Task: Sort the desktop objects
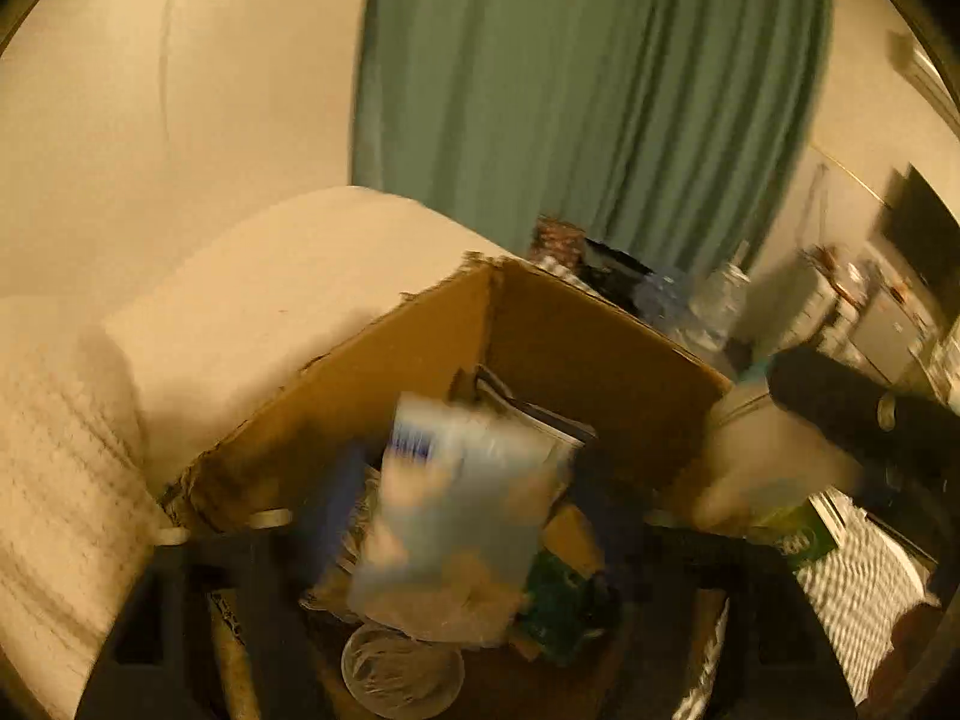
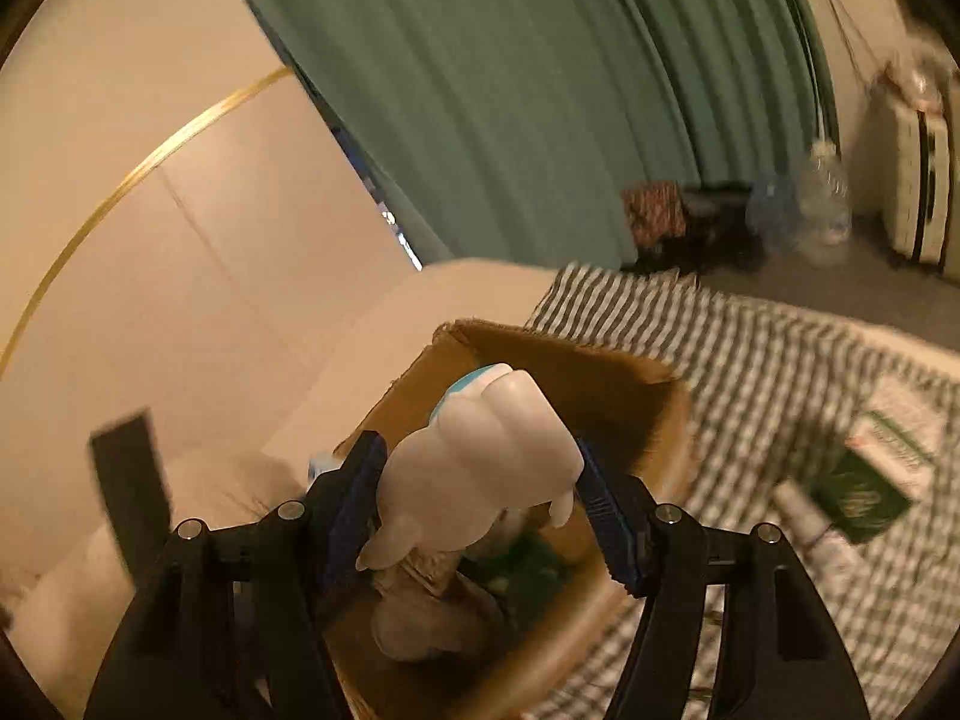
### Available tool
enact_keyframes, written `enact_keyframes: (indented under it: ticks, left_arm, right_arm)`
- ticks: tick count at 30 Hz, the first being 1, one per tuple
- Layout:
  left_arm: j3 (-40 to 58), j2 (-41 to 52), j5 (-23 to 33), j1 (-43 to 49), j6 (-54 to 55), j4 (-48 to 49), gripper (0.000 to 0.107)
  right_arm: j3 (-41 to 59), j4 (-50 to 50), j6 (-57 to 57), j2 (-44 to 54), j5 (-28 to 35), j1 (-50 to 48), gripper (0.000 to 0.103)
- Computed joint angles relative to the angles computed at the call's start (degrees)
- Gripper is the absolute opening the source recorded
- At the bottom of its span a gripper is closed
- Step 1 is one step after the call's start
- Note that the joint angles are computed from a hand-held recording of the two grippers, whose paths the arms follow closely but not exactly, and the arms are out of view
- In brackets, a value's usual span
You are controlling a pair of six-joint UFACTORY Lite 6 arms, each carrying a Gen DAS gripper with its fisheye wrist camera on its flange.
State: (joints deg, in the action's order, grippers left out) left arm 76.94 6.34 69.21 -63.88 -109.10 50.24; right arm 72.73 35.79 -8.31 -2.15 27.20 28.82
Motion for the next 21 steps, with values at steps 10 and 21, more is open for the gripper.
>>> enact_keyframes:
  ticks: [10,21]
  left_arm:
    - [15.9,10.3,2.8,-5.7,7.6,3.8,0.103]
    - [54.0,43.9,-13.5,-10.7,26.9,-15.5,0.103]
  right_arm:
    - [-6.1,-11.7,7.4,-16.6,7.0,-15.0,0.096]
    - [-54.6,-19.1,-15.0,-67.3,18.9,-55.0,0.096]
